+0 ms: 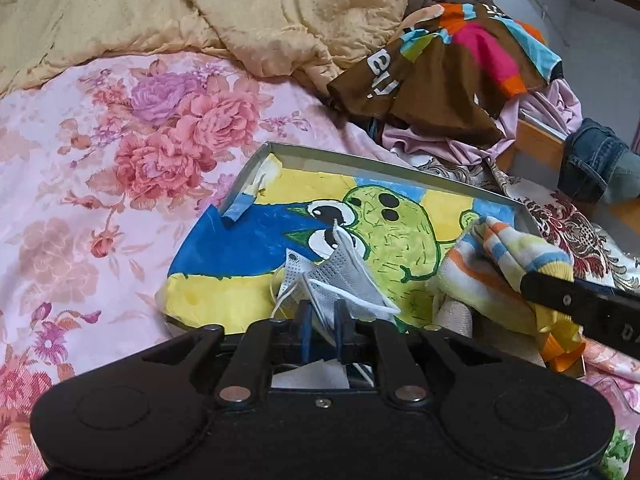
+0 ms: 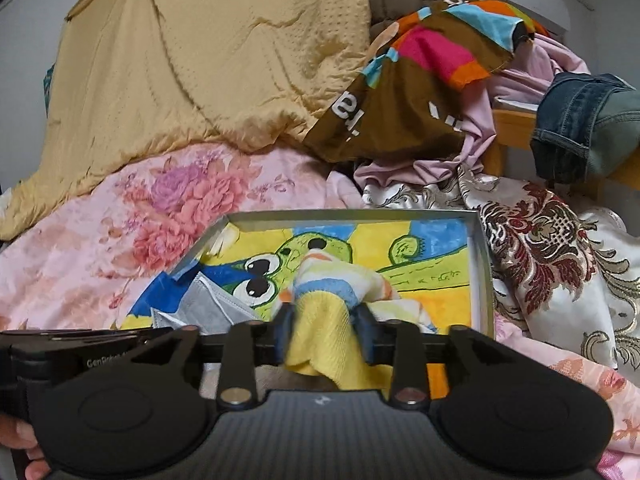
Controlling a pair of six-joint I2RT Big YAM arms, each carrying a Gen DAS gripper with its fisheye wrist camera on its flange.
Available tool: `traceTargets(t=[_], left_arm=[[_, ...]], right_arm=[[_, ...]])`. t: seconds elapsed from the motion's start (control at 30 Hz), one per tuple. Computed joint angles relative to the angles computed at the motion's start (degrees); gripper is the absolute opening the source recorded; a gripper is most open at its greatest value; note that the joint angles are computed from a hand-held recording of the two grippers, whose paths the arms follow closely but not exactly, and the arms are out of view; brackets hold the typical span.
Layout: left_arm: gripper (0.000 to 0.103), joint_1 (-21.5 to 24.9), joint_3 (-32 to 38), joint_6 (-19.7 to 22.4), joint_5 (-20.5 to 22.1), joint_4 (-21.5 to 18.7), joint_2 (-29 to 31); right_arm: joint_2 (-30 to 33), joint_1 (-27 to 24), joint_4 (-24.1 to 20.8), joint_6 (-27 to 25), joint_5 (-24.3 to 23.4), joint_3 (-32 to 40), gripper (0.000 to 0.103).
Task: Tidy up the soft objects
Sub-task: 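Carry mask and sock over the painting tray and lower them in, then open both tools and lift away from the tray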
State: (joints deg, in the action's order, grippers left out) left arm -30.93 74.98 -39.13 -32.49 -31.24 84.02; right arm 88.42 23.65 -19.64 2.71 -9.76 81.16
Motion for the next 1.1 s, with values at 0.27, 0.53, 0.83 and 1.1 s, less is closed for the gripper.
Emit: traceTargets(t=[0.27, 0.53, 0.83, 1.1], left_arm=[[0.06, -2.7, 3.58, 0.85, -5.31, -6.28, 0.61], [0.088, -8.26, 5.65, -2.62, -14.04, -15.48, -2.73], [0.102, -16.67, 9.98, -8.99, -27.26, -27.02, -3.91], [0.102, -24.72, 14.21, -23.46, -35.98, -49.72, -1.23]], right_arm=[[-2.53, -0.51, -0.29, 1.39, -0.7, -2.06, 0.075], [-8.98, -1.14, 5.56, 1.27, 2.21, -7.5, 0.091], [-18.58, -1.69, 10.11, -2.37, 2.57, -14.93, 0.103], [-26.79, -3.56, 11.78, 1.95, 1.22, -20.22, 0.103]])
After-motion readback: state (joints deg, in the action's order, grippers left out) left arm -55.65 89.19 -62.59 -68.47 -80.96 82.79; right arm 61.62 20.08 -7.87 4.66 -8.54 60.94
